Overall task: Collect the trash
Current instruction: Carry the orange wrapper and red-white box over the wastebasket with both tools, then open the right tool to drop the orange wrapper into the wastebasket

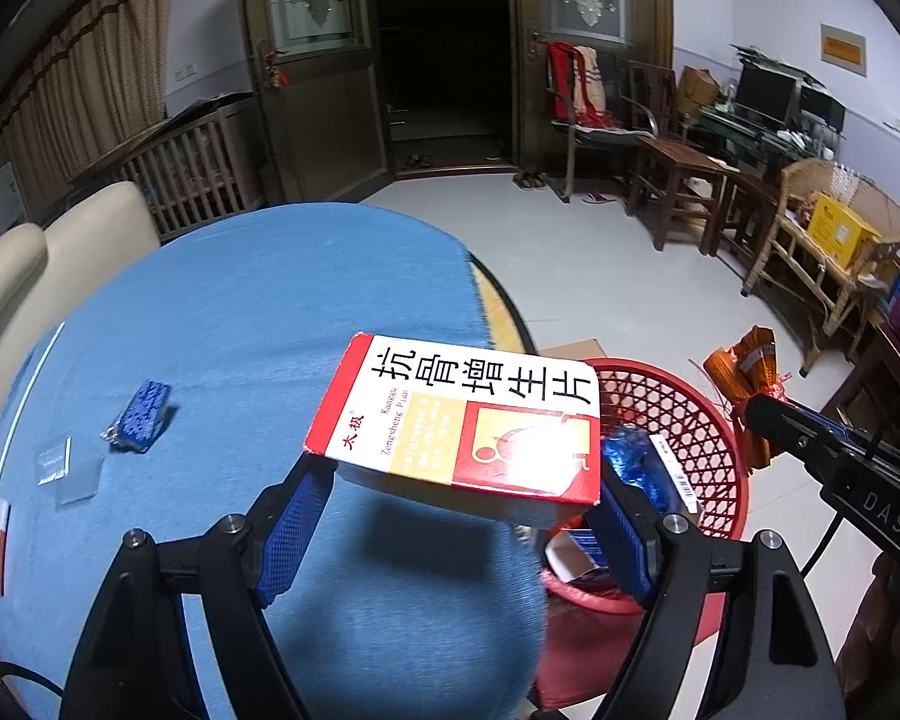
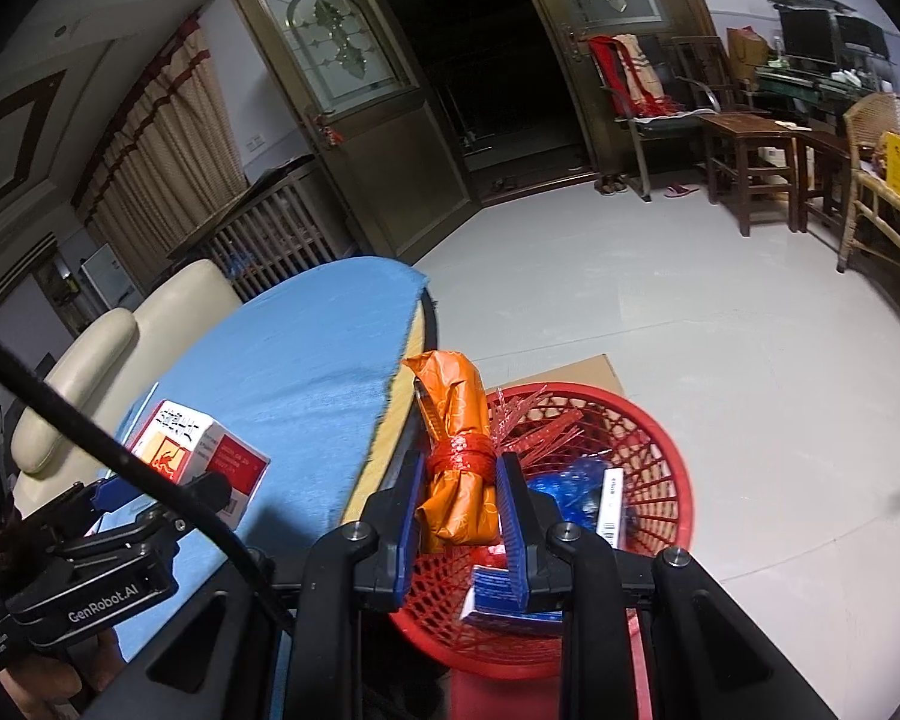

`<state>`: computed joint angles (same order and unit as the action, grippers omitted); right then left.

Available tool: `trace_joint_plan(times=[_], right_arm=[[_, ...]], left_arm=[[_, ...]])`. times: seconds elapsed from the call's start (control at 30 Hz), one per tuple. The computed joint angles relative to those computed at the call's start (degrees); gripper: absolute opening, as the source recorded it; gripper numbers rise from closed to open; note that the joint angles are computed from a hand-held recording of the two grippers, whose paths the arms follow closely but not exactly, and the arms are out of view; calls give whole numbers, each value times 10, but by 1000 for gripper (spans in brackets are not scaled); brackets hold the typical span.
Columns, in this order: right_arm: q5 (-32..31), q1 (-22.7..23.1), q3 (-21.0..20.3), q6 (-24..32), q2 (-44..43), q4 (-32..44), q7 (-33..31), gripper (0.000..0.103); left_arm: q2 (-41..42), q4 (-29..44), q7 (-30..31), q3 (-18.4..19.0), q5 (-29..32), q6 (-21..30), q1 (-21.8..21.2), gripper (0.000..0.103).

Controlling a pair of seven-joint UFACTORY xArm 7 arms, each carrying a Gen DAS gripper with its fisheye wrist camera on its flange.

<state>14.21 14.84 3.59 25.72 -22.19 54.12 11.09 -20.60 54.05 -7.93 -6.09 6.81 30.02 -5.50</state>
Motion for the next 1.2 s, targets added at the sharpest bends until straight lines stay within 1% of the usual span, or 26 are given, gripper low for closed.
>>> trace_joint_plan(times=[0.2, 0.53, 0.93, 1.2], right_arm=[[-10, -12, -2, 4, -6, -7, 13, 26], [-3, -18, -13, 8, 5, -11, 7, 26], [-3, -28, -11, 20, 37, 6, 3, 26], [-14, -32, 0, 24, 52, 17, 19, 26]], left_arm=[[18, 13, 1, -7, 0, 0, -12, 83], [42, 27, 0, -11, 4, 8, -24, 83], [65, 49, 9, -8, -2, 19, -34, 83], [80, 62, 20, -3, -10, 25, -38, 83]])
